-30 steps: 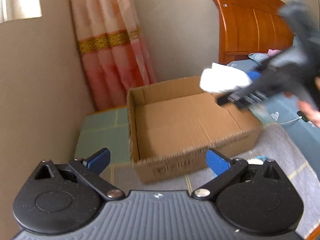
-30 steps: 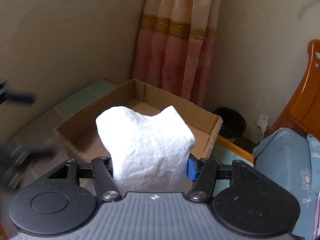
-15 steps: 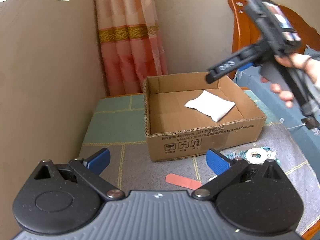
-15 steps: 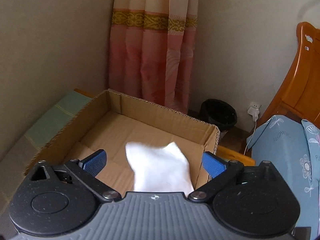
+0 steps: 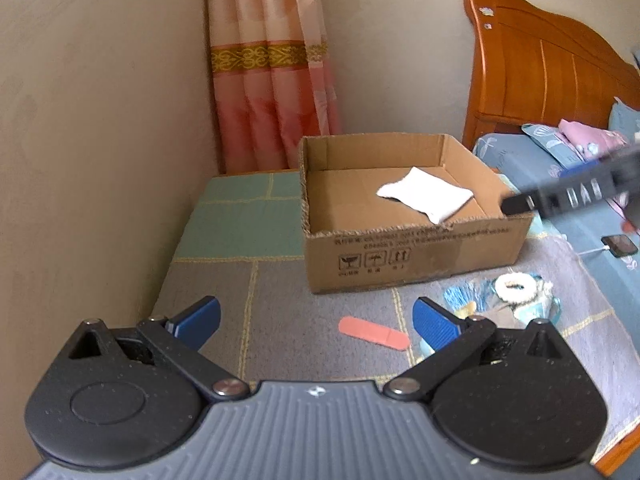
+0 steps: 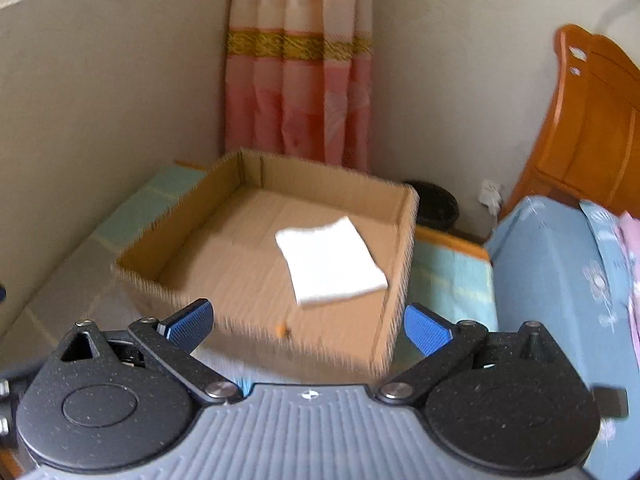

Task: Organize soft objects
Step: 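Carry the white cloth into the box and open the right tool, then move the right tool back over the remaining soft items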

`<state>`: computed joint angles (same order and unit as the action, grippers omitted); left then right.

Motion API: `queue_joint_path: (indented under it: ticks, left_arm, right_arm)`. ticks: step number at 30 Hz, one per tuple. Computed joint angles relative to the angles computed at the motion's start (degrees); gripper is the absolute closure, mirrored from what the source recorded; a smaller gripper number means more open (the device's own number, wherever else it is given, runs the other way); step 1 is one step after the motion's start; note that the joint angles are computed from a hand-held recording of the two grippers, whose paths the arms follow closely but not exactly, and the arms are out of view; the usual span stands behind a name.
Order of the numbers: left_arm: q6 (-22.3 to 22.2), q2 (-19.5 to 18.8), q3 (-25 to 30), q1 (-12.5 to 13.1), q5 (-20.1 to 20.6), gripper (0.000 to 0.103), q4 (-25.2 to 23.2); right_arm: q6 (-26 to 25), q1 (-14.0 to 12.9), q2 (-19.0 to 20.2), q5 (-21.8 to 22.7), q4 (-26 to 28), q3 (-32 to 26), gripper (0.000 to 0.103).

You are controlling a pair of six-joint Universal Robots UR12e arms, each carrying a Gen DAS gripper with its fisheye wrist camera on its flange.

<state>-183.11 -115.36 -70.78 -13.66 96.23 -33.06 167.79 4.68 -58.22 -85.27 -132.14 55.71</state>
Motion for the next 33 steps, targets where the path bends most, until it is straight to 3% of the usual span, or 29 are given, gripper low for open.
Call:
queue_joint_path:
  ticks: [3,9,13,16,23,33]
  left_arm:
    - [0.61,0.38,-1.07,-0.05,-0.98,0.001,0.48]
    - [0.80,0.64,-2.12,-0.04,-2.85,0.001,-0.87]
    - [0.55,0.75,-2.50,-0.04,-3.73,0.001,-1.74]
    - [0.50,0.80,-2.74,-0.08,-4.03,0.001,-1.95]
    - [0.63,0.69,-2.73,-0.03,-4.14,0.001,-2.72]
    - [3.88,0.04,-2.26,-0.23,-7.77,0.001,-3.24]
  right_arm:
    - [-0.15,0.12,-2.77,-2.98,-2.19,5.76,0.000]
    - [3.87,-0.07,-6.10,-4.76,-0.23,13.15,0.000]
    - [3.43,-0.30,-7.88,-2.94,-1.79,17.47,0.000]
    - [4.33,-0.50,-8.35,-1.19,-2.11,18.62,0.000]
    - [5.13,-0.40,-8.50,-3.44,-1.59,19.46,0.000]
    - [3.34,-1.28,-9.58,-3.50,-2.73,22.19,0.000]
